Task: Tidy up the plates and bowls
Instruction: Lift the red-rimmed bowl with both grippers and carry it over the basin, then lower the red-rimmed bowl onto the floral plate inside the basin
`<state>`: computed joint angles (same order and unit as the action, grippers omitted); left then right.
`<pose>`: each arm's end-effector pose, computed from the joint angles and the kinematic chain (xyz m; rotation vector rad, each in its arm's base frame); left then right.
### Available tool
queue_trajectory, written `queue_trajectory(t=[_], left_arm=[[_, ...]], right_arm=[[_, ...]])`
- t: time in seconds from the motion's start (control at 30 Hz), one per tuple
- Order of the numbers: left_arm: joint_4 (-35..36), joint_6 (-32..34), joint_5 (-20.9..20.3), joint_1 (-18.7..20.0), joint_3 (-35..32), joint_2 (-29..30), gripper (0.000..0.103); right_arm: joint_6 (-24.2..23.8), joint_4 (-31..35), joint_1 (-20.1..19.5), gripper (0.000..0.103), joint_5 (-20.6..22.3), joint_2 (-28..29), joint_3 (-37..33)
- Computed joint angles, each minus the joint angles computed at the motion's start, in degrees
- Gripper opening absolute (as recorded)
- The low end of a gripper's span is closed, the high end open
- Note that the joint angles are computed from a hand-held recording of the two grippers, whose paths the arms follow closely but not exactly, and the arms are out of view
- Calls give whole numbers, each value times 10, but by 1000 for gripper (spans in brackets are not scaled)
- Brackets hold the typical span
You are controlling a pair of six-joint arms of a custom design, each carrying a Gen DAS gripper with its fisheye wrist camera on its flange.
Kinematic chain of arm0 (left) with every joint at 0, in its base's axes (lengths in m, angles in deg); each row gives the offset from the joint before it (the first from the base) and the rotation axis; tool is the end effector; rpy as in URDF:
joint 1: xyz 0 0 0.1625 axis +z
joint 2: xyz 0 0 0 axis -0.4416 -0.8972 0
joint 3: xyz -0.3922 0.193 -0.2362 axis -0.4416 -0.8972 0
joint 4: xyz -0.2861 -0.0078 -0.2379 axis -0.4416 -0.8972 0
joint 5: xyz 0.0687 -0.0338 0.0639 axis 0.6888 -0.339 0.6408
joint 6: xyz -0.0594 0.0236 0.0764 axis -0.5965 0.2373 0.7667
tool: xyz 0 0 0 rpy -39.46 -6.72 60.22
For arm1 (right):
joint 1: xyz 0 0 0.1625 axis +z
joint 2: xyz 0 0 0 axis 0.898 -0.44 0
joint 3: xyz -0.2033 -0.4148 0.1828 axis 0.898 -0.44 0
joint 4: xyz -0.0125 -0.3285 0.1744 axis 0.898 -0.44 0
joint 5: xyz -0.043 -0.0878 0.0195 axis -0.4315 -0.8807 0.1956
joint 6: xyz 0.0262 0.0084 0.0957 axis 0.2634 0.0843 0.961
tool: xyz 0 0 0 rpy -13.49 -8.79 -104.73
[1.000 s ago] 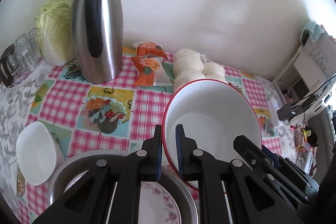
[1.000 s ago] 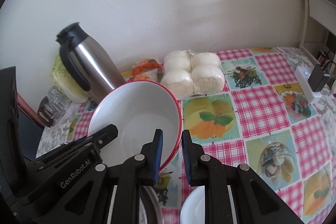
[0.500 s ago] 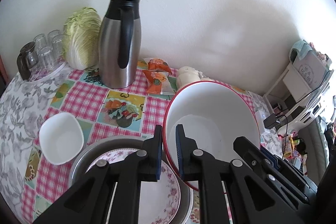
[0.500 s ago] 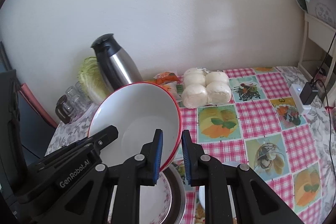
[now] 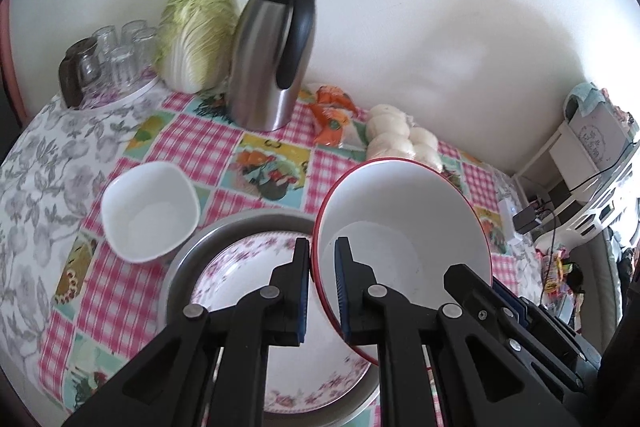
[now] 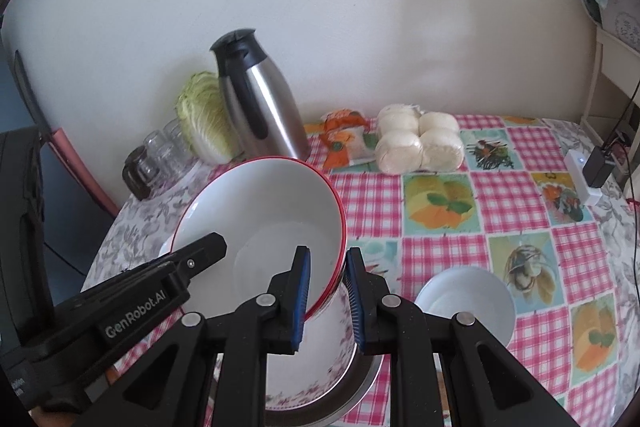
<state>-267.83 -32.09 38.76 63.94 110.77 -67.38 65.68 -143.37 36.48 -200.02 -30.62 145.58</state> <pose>-0.2829 -0.4713 0.0621 0.2562 2.5686 -0.7750 0.1640 -0.4444 0.2074 0.2487 -2.4490 0.8688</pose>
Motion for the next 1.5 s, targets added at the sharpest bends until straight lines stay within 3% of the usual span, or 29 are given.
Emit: queue_trajectory(t=[0.73, 1.5], left_arm=[[53, -65, -43, 51, 30, 2, 12], [68, -55, -50, 76, 18, 13, 12]], right_arm=[[24, 45, -22, 20, 11, 50, 5], [35, 63, -53, 20, 33, 69, -4]])
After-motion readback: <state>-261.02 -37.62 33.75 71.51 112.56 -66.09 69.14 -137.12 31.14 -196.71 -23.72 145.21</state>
